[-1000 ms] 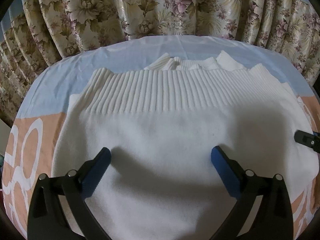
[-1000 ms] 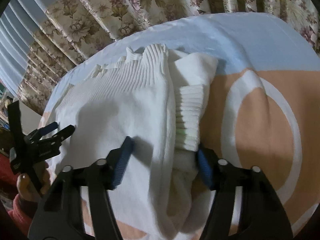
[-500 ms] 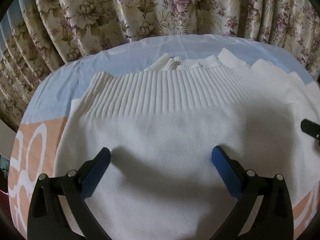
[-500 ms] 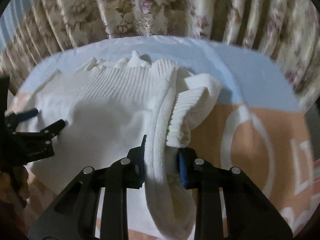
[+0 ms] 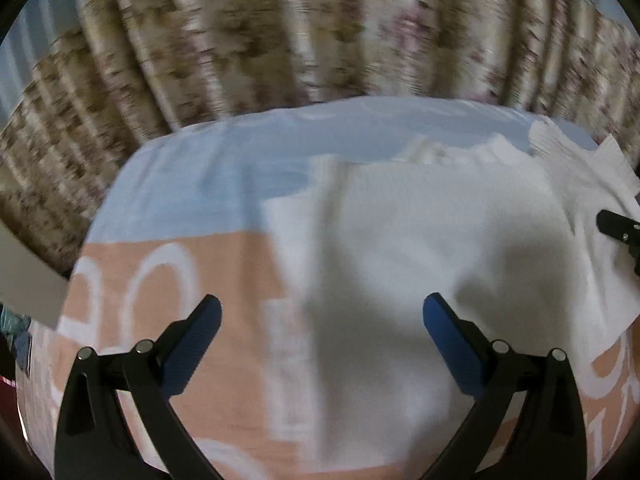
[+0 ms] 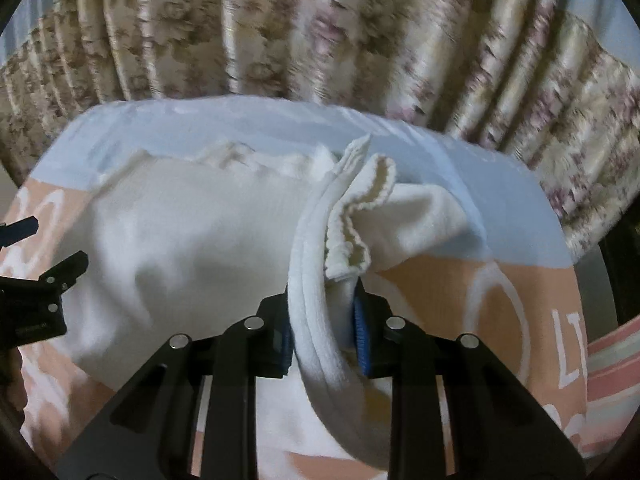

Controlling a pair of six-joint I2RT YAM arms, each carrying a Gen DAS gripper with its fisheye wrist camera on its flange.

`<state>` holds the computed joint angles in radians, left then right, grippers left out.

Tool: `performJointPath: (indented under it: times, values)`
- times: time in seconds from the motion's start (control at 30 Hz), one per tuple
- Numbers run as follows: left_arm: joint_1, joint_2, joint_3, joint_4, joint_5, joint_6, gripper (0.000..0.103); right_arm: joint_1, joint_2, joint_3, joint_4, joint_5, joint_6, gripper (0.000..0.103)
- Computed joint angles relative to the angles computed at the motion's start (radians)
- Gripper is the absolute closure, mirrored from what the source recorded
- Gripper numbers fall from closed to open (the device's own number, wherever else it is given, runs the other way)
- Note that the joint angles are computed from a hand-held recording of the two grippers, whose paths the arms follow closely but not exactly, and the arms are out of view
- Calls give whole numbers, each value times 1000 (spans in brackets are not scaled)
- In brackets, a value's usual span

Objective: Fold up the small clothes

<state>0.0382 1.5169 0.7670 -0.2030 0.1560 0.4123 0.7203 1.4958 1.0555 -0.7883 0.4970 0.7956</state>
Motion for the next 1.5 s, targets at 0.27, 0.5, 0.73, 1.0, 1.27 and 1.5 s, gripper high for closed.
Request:
performJointPath:
  times: [0.27,0.5,0.73,1.0,1.27,1.5]
  values:
    - [285,95,100,-13,103,171,2,135,401,505,-117,21,-58,80]
    - [414,189,152,-25,117,249,2,229,757,876,-249,-21,-130,79]
    - [460,167,165,-115,191,290,2,156,376,400,152,-272,-109,58]
    - [357,90,210,-282,298,222,2,38,81,98,209,-275,-44,52]
    - [82,53,155,-244,161,114,4,12,28,-94,316,-318,22,60]
    - [34,136,177,-270,162,127,69,24,2,-187,403,-318,39,88]
